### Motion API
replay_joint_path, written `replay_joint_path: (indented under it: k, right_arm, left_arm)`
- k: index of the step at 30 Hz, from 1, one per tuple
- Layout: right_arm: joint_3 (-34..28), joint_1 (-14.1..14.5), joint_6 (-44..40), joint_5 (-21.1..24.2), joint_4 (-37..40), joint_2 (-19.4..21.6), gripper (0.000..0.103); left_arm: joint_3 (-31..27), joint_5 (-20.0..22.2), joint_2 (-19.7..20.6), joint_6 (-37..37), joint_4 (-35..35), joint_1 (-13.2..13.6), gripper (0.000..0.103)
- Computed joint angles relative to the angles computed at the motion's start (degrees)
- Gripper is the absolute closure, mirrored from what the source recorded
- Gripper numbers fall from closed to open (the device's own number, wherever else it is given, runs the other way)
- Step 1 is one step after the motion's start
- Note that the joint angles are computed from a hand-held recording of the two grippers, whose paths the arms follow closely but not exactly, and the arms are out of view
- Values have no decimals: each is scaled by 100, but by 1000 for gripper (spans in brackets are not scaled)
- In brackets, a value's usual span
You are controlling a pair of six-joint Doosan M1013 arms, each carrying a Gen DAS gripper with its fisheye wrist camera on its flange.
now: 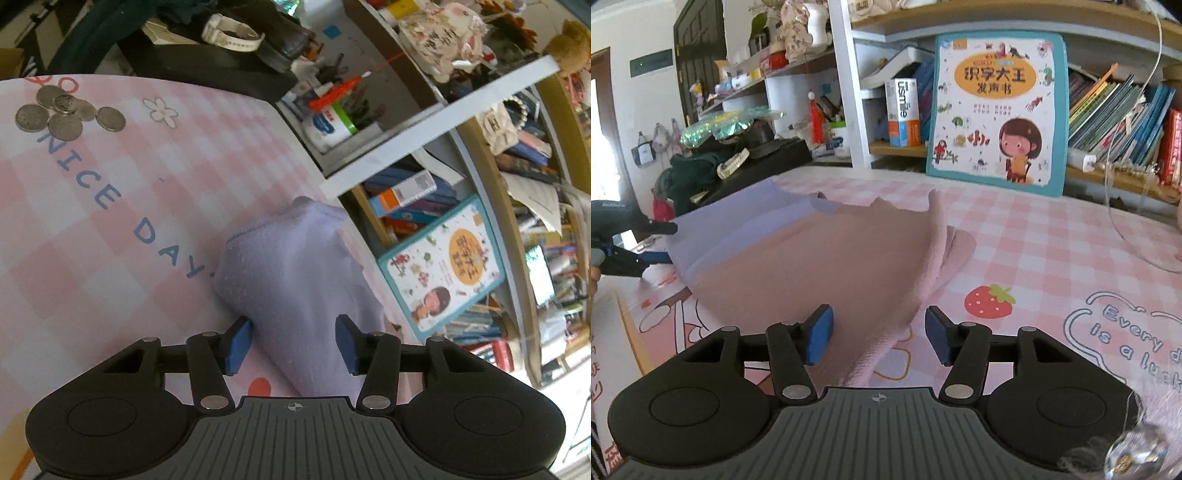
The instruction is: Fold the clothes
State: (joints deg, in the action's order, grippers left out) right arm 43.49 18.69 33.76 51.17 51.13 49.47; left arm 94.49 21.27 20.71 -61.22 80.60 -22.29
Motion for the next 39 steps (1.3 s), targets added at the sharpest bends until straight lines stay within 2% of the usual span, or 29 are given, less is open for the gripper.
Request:
replay_joint_path:
  k: [8,11,12,17,20,23,25,26,28,30,35,39]
  right_arm:
    - [-197,11,-8,220,-286,85,44]
    - [-218,13,42,237,-334,95,39]
    - [-226,13,59,243,-350,99,39]
    - [-232,16,103,243,-399,99,38]
    - [-240,18,123,238,-422,100,36]
    - [-309,18,180,300,-461,129,35]
    - [-353,22,213,323,-498,148,33]
    - [-371,22,228,336,-508,157,33]
    - [-404,20,256,368,-520,174,32]
    - [-438,18,285,400,-531,191,31]
    - [-440,18,292,410,-536,191,31]
    - [-451,17,297,424,-536,192,31]
  left_arm:
    - [-249,1043,180,-145,-244,-198,54]
    - [-326,1338,247,-125,-267,-265,64]
    - [-339,1381,263,-226,-285,-266,73]
    - [-156,1362,222,-1626,542,-294,89]
    - [-246,1381,215,-955,1131,-389,90]
    - [-372,1311,202,-80,1537,-455,89]
    - [-409,1293,206,186,1056,-424,85]
    - [-399,1233,203,157,816,-388,80]
    - [-375,1069,200,114,314,-312,56]
    - [-361,908,214,159,0,-263,45]
    - [-465,869,322,525,-174,-255,39]
    - [-539,1032,398,395,-97,-256,39]
